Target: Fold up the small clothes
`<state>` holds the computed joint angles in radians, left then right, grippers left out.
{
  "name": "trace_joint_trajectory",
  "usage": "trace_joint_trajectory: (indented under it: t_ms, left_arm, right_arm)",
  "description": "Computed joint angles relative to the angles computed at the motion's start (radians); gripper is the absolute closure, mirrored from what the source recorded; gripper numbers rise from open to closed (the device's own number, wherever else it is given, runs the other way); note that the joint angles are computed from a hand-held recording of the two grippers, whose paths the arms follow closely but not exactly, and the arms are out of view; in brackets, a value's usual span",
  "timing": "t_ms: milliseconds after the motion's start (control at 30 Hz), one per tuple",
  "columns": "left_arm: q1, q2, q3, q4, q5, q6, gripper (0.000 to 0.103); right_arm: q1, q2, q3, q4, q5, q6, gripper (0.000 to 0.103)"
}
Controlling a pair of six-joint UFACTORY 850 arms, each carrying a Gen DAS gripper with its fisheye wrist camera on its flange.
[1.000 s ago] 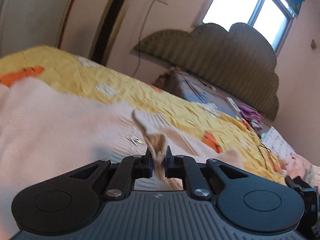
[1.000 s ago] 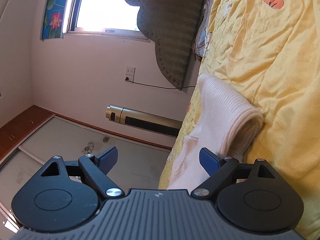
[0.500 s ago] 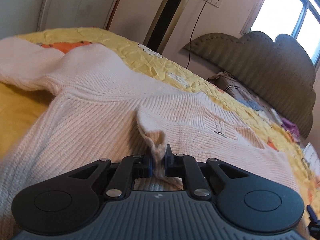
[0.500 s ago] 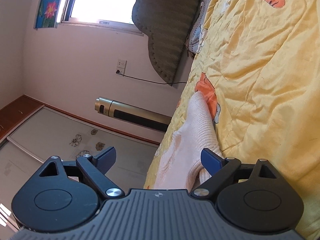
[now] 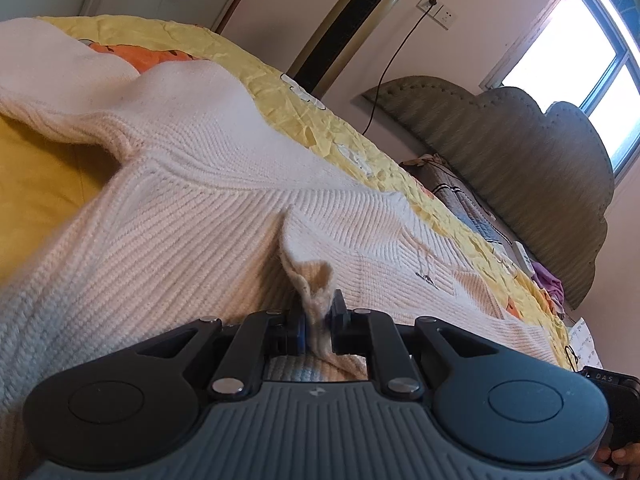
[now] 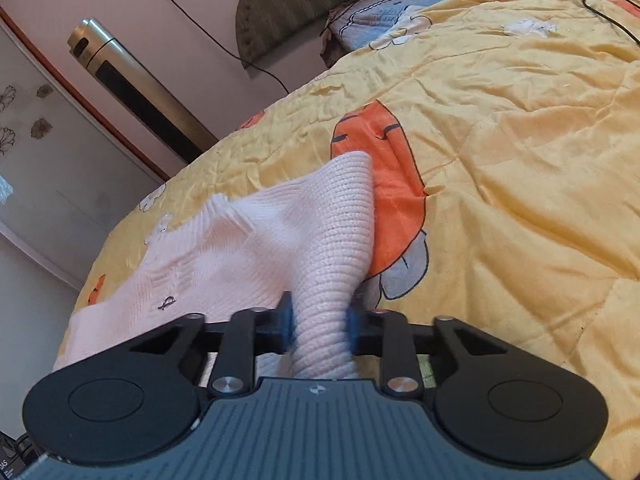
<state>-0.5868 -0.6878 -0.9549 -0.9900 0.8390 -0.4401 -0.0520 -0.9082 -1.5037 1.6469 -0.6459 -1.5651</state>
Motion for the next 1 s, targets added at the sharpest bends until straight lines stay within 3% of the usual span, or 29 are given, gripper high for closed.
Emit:
trace_joint_trajectory:
  t_ms: [67,200,267,300,367,467,533,633,700,800,933,1000]
  left_arm:
    - [0.001,-0.001,-0.002,0.005,-0.001,0.004,0.091]
    - [0.006,0.000,0.005,0.025,0.001,-0.023,0.091]
    - [0.008,0.002,0.011,0.042,0.005,-0.048,0.090]
    - [0.010,0.002,0.014,0.050,0.007,-0.060,0.090]
    - [0.012,0.002,0.019,0.065,0.011,-0.082,0.090]
    - [0.013,0.001,0.021,0.070,0.017,-0.095,0.090]
    - [0.012,0.000,0.021,0.069,0.020,-0.097,0.090]
    - [0.013,-0.001,0.021,0.074,0.022,-0.105,0.090]
    - [0.013,-0.002,0.022,0.075,0.025,-0.108,0.090]
    - [0.010,-0.004,0.019,0.065,0.024,-0.093,0.090]
    - [0.014,0.045,0.060,0.094,-0.008,-0.125,0.086]
    - [0.005,0.100,0.122,0.073,0.015,-0.149,0.072]
  right_arm:
    - [-0.008,0.020,0.033,0.071,-0.013,-0.095,0.080]
    - [-0.023,-0.005,0.036,0.137,-0.006,-0.084,0.083]
    - [-0.011,0.017,0.072,0.215,0.008,-0.160,0.078]
    - [-0.001,0.032,0.092,0.264,0.023,-0.216,0.069]
    - [0.018,0.089,0.161,0.460,0.066,-0.391,0.064]
    - [0.031,0.169,0.279,0.657,-0.078,-0.658,0.063]
    - [0.059,0.193,0.303,0.582,-0.098,-0.682,0.050]
    - [0.135,0.186,0.302,0.517,-0.020,-0.803,0.047]
    - [0.194,0.160,0.296,0.615,0.084,-0.970,0.048]
    - [0.236,0.150,0.329,0.831,0.074,-1.249,0.042]
    - [0.231,0.150,0.327,0.804,0.070,-1.207,0.040]
    - [0.216,0.142,0.318,0.743,0.049,-1.136,0.038]
